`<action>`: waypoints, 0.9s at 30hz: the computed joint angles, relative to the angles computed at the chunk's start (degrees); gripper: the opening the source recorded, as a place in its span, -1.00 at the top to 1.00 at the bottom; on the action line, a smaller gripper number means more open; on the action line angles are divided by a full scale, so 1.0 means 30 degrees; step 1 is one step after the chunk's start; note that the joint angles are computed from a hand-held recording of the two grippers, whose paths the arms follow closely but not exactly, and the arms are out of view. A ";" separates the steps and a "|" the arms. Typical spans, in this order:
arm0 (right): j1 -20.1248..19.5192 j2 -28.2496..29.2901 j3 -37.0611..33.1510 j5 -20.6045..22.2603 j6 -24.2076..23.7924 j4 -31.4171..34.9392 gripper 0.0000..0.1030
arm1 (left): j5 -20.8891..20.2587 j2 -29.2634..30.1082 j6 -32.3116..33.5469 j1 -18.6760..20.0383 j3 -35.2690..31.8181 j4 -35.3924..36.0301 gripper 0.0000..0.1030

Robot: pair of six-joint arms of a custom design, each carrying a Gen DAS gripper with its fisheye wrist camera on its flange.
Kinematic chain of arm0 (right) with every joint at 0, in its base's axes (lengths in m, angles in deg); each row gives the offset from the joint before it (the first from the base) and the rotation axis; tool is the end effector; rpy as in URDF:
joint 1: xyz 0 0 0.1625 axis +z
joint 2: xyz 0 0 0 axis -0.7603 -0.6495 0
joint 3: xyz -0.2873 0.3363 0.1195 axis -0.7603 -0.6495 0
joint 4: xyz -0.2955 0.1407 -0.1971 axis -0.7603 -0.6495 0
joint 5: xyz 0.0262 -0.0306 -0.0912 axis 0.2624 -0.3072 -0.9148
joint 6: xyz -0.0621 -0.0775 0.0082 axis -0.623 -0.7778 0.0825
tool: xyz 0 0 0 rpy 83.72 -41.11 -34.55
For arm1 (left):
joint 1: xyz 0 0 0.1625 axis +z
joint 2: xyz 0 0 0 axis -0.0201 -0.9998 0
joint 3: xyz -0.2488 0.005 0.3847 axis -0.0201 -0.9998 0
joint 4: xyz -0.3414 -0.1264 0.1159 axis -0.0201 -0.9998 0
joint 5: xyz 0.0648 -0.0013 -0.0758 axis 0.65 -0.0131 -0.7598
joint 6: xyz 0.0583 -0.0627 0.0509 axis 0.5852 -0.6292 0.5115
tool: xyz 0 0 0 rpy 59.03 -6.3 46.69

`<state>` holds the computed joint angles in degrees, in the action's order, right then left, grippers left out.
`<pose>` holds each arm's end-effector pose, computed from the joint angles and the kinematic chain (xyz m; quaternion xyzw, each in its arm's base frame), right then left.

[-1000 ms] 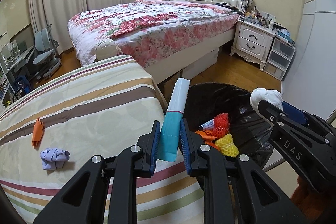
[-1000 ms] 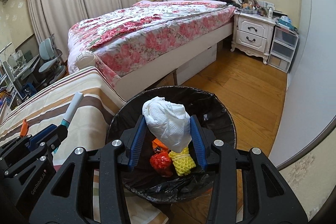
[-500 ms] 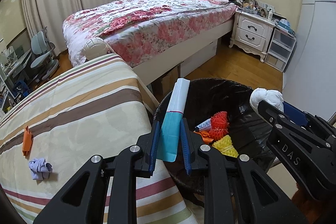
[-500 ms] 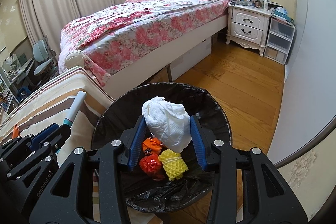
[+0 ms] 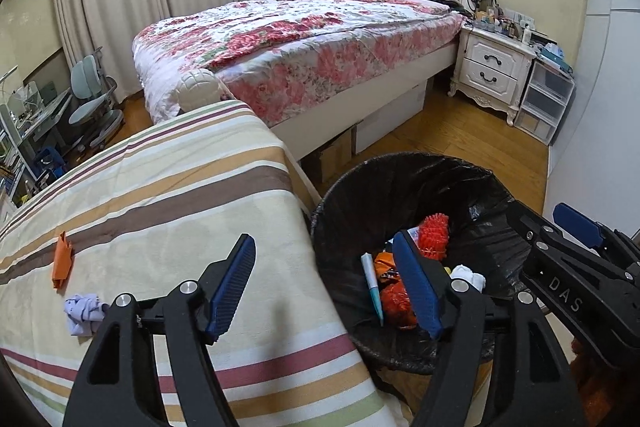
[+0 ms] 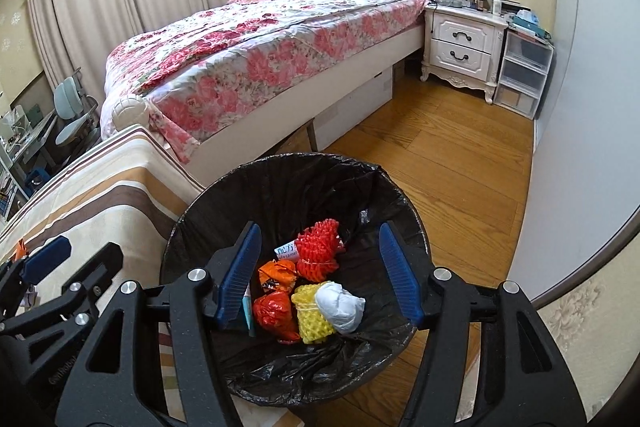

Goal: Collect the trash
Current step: 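Open both tools to drop the white bag and tube into the bin, then move both open tools back toward the lavender cloth and orange item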

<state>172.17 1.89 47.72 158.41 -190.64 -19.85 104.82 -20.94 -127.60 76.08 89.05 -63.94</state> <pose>0.2807 -0.3449 -0.1913 0.0394 -0.8484 0.4124 0.3296 0.1047 -0.3545 0.2127 0.2365 0.8514 -0.3182 0.3436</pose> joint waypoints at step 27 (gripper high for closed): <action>0.3703 0.4067 -0.7066 -0.2051 0.1450 0.7959 -0.25 | 0.2114 -0.5167 0.1881 0.5542 -0.1832 0.2116 -0.41</action>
<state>183.28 14.09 26.52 152.26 -186.29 4.02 111.17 -36.44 -121.96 92.71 83.55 -57.59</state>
